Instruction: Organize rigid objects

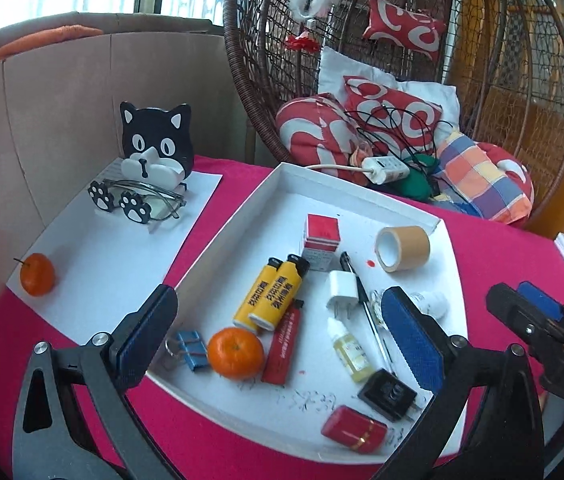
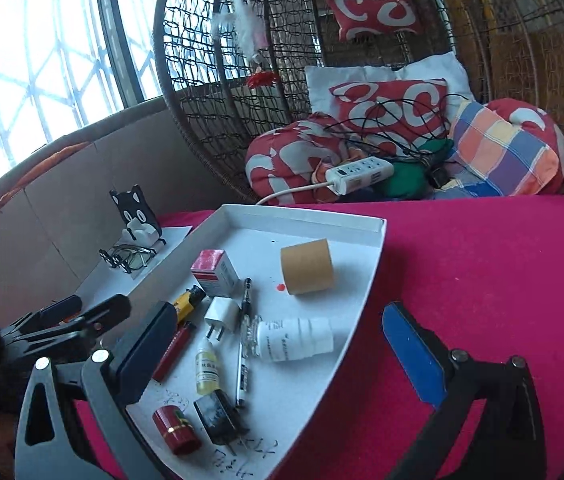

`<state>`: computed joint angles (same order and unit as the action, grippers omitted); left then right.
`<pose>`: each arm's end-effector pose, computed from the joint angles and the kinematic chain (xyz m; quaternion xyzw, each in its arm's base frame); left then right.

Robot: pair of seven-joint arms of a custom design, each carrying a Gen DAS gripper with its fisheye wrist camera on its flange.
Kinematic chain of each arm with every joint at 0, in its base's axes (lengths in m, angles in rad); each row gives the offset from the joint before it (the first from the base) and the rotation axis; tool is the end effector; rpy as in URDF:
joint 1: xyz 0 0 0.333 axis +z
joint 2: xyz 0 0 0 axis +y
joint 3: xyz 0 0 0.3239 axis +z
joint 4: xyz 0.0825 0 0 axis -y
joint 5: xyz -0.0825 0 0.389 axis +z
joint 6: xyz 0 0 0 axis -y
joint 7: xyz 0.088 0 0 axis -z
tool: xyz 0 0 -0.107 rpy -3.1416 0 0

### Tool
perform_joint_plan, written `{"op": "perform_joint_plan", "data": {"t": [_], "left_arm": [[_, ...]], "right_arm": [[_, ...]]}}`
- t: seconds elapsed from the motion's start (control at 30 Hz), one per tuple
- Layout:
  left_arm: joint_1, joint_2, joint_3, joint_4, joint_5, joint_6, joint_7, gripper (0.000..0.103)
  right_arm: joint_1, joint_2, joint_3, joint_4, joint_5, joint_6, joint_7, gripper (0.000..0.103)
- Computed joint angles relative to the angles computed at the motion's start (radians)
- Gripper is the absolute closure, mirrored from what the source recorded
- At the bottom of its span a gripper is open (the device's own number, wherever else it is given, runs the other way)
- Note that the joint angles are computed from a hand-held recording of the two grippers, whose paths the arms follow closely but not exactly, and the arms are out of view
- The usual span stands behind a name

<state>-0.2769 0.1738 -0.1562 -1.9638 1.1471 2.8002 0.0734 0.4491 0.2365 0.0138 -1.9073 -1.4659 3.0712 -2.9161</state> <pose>0.5556 -0.2992 0.4473 -0.6684 0.6062 -0.3335 0.2729 0.5258 0.3510 0.4331 -0.6500 0.5926 -0.2072 0.4283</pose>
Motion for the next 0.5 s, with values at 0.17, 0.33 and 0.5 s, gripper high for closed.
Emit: {"op": "perform_joint_plan", "data": {"t": [0.17,0.33,0.5], "left_arm": [[-0.067,-0.042,-0.042,0.011,0.079,-0.263,0.052,0.0],[-0.076,-0.092,-0.066,-0.02,0.144,-0.262,0.008,0.0],[-0.09,-0.151,-0.103,-0.052,0.231,-0.321,-0.122,0.0]], "right_arm": [[-0.001,-0.051,0.008,-0.06,0.007,-0.05,-0.041,0.0],[-0.005,-0.136,0.039,-0.127,-0.096,-0.188,0.047,0.0],[-0.027,-0.217,0.079,-0.187,-0.179,-0.29,0.125,0.0]]}}
